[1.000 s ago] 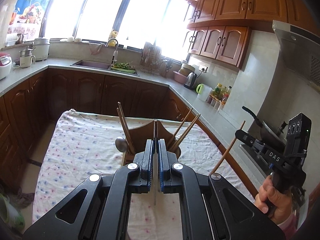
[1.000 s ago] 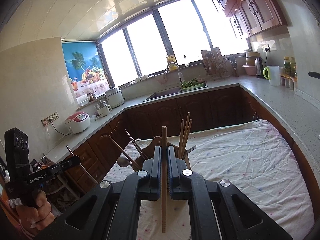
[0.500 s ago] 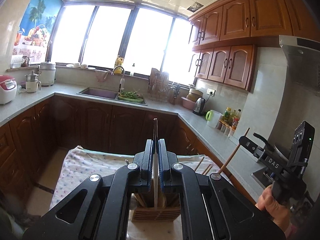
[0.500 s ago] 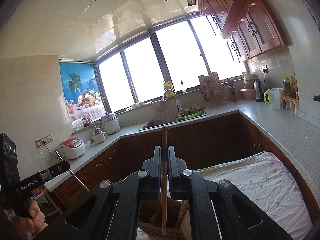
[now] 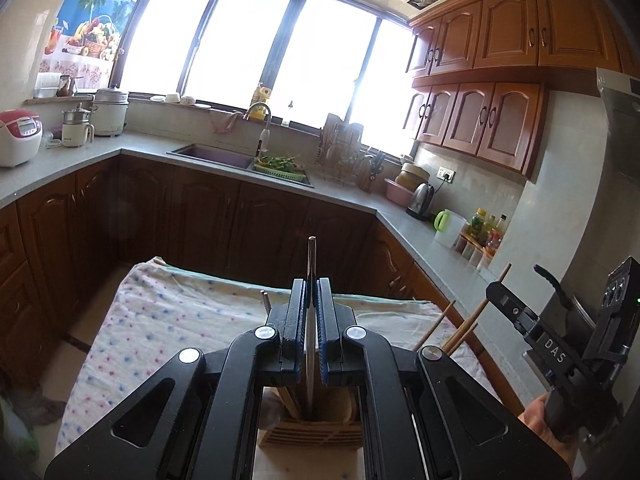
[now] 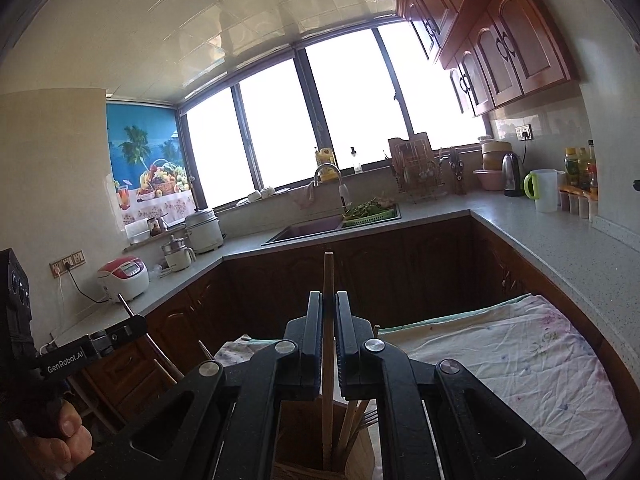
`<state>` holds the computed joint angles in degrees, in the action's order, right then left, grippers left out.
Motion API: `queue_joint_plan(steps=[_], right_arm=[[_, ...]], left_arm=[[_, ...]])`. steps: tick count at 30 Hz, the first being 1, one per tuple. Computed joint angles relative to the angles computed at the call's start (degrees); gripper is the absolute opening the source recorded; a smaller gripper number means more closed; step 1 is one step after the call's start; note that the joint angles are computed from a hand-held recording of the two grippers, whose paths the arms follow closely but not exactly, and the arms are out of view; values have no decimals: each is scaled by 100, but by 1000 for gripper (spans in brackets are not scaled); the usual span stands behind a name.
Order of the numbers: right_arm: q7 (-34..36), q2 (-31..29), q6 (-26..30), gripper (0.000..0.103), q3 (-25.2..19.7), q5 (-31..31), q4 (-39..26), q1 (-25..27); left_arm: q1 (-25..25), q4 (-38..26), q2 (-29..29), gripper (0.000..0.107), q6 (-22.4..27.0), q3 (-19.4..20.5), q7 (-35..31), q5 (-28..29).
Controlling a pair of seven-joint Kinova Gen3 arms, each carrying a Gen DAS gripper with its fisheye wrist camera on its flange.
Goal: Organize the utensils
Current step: 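Lower the steel chopstick into the holder with the left tool while the right tool lowers the wooden one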
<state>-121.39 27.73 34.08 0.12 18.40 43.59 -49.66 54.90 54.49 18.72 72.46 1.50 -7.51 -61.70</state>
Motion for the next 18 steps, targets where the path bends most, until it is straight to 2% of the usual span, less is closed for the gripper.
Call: queue_joint_plan(steps=[10,18], right_arm=[[138,56,96,6,-170,-237,164,128],[59,-33,18,5,-85,-183,442,69]], left_arm=[[-111,201,128,4,-89,18,-35,402],[-178,409,100,5,-220,41,-17,579]])
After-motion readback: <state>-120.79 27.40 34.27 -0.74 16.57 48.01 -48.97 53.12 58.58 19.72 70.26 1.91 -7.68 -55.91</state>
